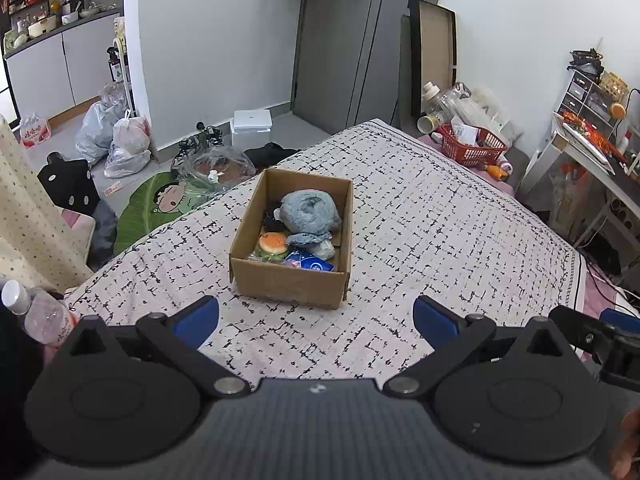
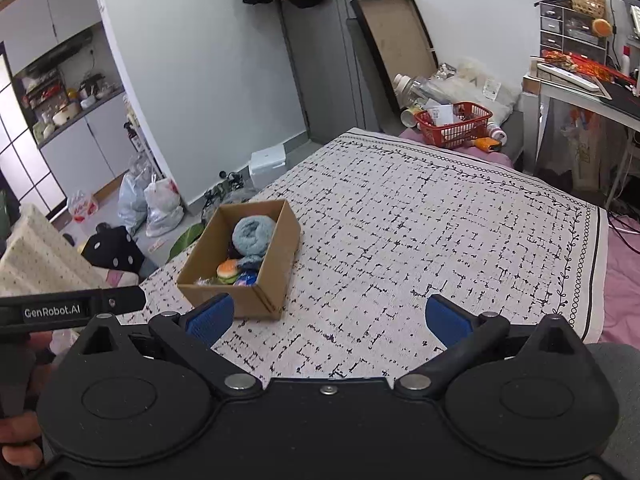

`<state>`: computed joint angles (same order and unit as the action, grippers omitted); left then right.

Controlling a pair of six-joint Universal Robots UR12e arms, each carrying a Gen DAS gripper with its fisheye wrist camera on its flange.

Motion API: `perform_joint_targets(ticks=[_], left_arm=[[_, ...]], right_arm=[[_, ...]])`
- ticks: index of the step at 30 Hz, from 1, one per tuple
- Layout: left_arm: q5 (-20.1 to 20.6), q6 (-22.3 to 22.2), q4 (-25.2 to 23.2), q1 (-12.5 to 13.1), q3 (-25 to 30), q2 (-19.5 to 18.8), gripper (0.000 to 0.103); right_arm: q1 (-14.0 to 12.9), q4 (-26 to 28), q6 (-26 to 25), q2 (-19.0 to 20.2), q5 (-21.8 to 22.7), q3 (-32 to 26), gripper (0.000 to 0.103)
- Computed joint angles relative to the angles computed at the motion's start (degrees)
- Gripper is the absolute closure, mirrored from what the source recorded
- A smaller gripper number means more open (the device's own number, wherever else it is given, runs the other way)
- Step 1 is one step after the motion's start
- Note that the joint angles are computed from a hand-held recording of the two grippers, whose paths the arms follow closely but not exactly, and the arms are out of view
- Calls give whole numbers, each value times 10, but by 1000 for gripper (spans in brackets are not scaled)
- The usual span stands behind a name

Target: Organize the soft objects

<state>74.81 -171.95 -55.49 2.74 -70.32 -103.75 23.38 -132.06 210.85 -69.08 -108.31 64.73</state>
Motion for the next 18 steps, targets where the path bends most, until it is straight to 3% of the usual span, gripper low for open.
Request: perform_joint_targets(ticks=[18], left_arm=[[0,26,-14,-2,2,-3,1]], right_arm=[[-1,12,20,-1,-4,-1,0]])
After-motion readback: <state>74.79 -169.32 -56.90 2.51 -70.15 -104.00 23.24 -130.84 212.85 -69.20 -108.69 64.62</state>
